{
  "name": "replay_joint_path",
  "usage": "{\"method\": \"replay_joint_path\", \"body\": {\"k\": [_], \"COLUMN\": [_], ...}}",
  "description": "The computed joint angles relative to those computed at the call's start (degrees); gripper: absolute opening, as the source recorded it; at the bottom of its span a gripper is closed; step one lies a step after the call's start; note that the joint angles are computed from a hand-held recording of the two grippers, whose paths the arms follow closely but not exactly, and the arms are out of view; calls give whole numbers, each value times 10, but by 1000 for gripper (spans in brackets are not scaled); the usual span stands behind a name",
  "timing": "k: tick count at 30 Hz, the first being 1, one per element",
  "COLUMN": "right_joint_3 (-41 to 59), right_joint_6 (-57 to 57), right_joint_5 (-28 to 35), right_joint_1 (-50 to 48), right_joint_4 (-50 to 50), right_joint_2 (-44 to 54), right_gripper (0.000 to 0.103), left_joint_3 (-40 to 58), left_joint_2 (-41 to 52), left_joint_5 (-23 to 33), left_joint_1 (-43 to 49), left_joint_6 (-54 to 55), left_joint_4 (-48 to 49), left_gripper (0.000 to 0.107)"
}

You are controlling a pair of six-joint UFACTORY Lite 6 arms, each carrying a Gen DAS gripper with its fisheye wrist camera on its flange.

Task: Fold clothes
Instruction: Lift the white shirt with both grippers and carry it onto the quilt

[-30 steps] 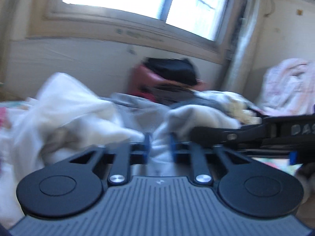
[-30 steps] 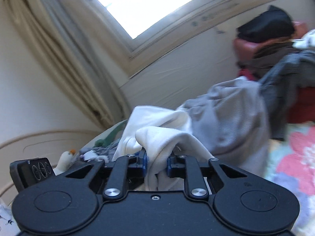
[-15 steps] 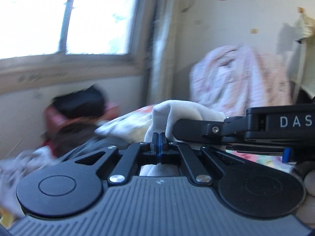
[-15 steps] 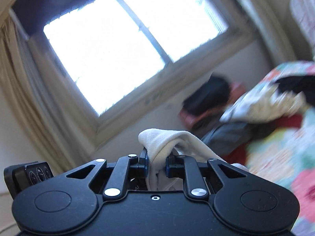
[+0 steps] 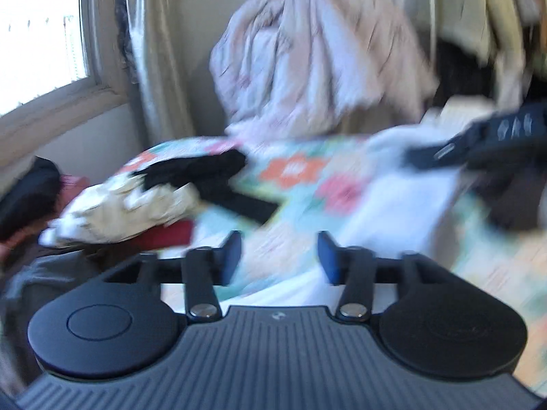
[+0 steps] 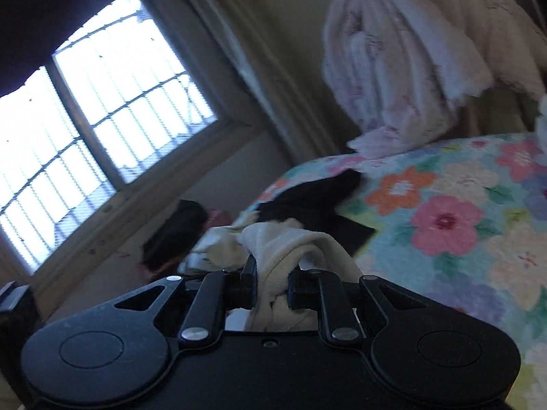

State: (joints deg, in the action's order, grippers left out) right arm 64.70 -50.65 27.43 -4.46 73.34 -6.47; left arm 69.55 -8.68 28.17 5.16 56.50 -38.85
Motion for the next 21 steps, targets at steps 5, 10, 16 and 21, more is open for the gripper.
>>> {"method": "replay_joint_path", "body": {"k": [5, 10, 16, 21], "right_joint_3": [-55, -89, -170, -238], "right_joint_6": [-76, -161, -146, -78], "right_joint_5": [-12, -9, -6, 64], "right_joint_1": [-60, -91, -112, -114], "right_joint_4": [31, 59, 40, -24], "right_joint_2": [86, 113, -9, -127], "right_gripper": [20, 29, 44, 53], "left_joint_3": [-41, -85, -107, -138], "left_joint_2": [49, 81, 118, 77], "left_joint_5": [64, 59, 84, 109], "left_joint_1": [125, 194, 255, 291], "left_joint_6": [92, 184, 249, 291], "left_joint_4": [-41, -70, -105, -113], "left_gripper": [58, 66, 72, 74]}}
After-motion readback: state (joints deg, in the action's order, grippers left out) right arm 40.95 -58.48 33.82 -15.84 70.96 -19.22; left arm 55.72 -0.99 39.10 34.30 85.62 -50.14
